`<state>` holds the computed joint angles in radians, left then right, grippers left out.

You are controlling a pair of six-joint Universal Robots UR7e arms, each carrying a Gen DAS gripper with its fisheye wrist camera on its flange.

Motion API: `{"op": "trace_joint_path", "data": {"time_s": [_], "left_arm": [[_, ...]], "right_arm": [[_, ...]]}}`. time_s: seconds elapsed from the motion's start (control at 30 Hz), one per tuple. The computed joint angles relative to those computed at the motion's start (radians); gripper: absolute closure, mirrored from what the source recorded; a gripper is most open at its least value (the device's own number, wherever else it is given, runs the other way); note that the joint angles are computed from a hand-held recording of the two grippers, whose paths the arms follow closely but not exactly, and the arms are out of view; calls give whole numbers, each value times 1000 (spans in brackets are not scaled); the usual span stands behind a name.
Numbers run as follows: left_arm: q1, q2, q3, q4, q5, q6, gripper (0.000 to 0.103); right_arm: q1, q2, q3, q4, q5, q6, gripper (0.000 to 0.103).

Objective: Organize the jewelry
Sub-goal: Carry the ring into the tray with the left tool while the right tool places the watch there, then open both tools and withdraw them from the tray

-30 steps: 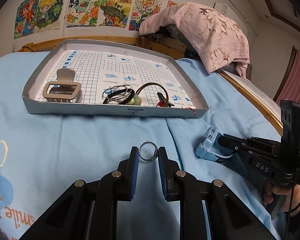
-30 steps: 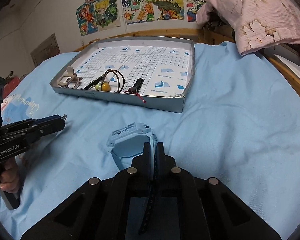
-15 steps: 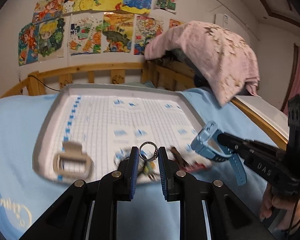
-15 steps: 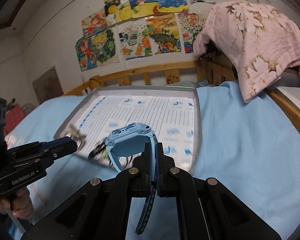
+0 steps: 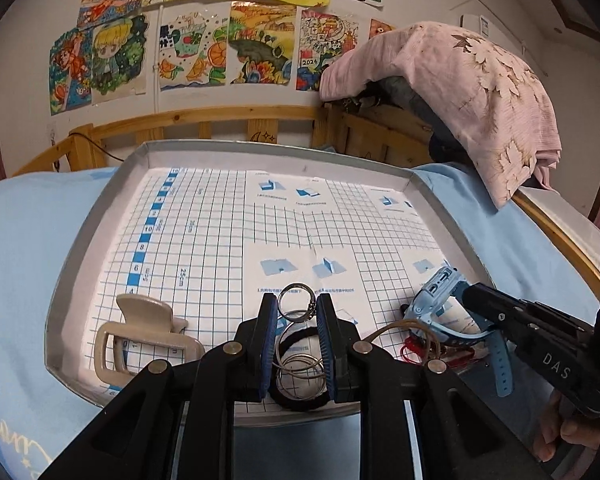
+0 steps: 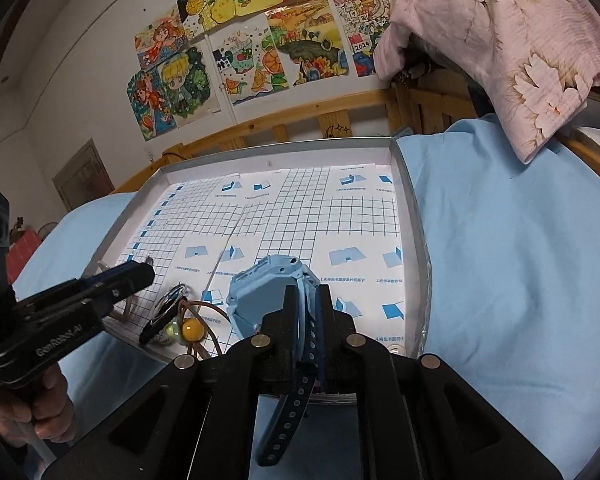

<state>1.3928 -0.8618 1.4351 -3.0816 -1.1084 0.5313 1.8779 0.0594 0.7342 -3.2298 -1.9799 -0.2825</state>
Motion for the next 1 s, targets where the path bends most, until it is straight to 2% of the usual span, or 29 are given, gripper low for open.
{"op": "trace_joint_path", "data": {"time_s": [0.17,0.27,0.33,0.4,0.47,0.53,0.57,0.6,0.63,0.67,0.77,0.83,0.9,1.0], "left_arm": [[0,-14,13,9,-6,-8,84],[0,-24,18,20,-8,-26,84],[-1,-36,30,17,-15,-38,84],[-2,-52,48,14,-21,-48,84],[-8,-74,74,3,-24,-50,84],[-14,-99,103,-5,-29,-51,78],[-18,-117,126,-17,-32,-53,68],[-21,-129,142,-28,-34,-52,53],[-27,-150,172,-58,-36,-48,45],[-32,-164,195,-89,-38,-43,35],[-47,-230,277,-138,-56,-46,33],[-58,-275,325,-162,-60,-56,25],[-66,-317,378,-216,-78,-61,4],[-84,-394,478,-317,-100,-54,0]], "right_arm": [[1,-4,3,-2,-8,-2,95],[1,-29,50,-40,-9,0,93],[3,-47,87,-75,-7,0,79],[7,-68,126,-113,-6,-4,71],[14,-92,170,-151,-11,-6,71],[23,-118,224,-197,-11,-8,71],[28,-131,250,-220,-12,-12,70],[35,-145,278,-245,-15,-17,64],[40,-157,302,-271,-15,-23,58],[50,-172,337,-310,-17,-30,56],[72,-208,413,-385,-27,-35,53],[88,-228,464,-446,-28,-31,40],[103,-252,524,-508,-25,-29,35],[127,-284,605,-583,-24,-32,28]]}}
